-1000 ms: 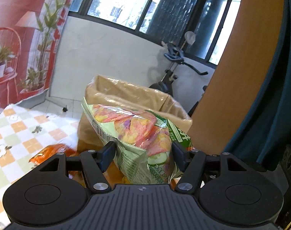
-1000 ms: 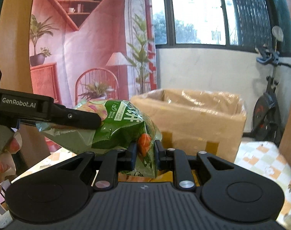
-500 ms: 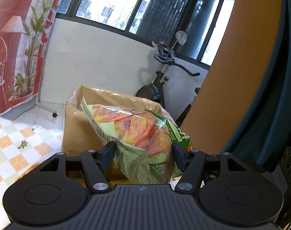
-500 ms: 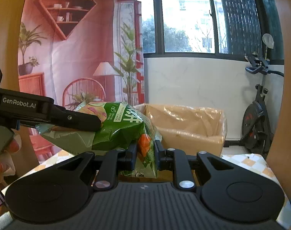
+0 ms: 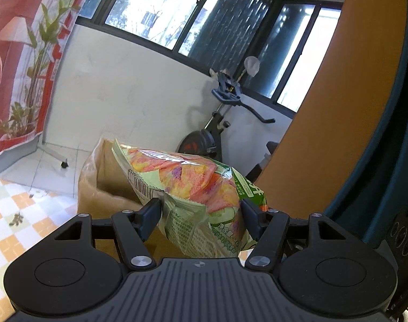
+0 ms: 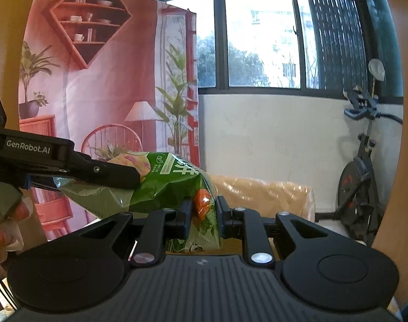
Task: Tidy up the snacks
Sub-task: 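Lift both held bags and carry them over the cardboard box, then open both grippers to drop the bags into the box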
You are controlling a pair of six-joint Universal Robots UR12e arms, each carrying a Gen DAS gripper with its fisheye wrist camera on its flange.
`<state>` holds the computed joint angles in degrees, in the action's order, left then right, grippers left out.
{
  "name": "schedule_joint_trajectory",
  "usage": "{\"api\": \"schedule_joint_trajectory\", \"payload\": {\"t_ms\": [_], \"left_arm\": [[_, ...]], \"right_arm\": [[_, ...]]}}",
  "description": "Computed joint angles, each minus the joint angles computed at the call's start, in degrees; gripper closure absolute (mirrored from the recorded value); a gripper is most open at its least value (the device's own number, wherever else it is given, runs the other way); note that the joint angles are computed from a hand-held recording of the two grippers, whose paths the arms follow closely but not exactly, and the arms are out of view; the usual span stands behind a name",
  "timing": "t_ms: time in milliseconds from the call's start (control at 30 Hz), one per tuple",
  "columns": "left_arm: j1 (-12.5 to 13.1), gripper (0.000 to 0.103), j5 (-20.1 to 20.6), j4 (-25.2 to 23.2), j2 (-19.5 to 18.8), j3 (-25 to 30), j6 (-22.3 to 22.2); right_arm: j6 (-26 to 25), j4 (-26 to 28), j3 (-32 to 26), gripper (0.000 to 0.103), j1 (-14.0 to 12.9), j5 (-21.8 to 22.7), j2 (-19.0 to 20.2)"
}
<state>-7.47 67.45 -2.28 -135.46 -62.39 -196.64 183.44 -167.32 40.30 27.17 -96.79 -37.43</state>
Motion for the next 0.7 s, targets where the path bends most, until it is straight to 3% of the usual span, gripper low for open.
{"api": "schedule_joint_trajectory", "payload": {"t_ms": [233,500,633,700], "left_arm": [[-0.03,0.036,-1.52,-3.84,-3.87,6.54,-3.11],[-0.44,0.036,-0.78,-7.81,-7.66,13.75,-2.82],[-0.57,0.036,-0.15,-11.12,-9.51,17.43,-2.19],[-0.61,0.036,0.28,-13.03,-10.29,19.04,-1.38]], "right_arm": [[-0.97,5.44,-8.42,0.083,-0.75,-1.16,4.43],[-1.22,11.37,-19.07,0.083,-2.04,-1.38,10.0],[-0.22,16.65,-27.32,0.083,-2.69,-1.07,14.3],[0.52,21.08,-34.33,0.083,-2.98,-0.9,17.82]]}}
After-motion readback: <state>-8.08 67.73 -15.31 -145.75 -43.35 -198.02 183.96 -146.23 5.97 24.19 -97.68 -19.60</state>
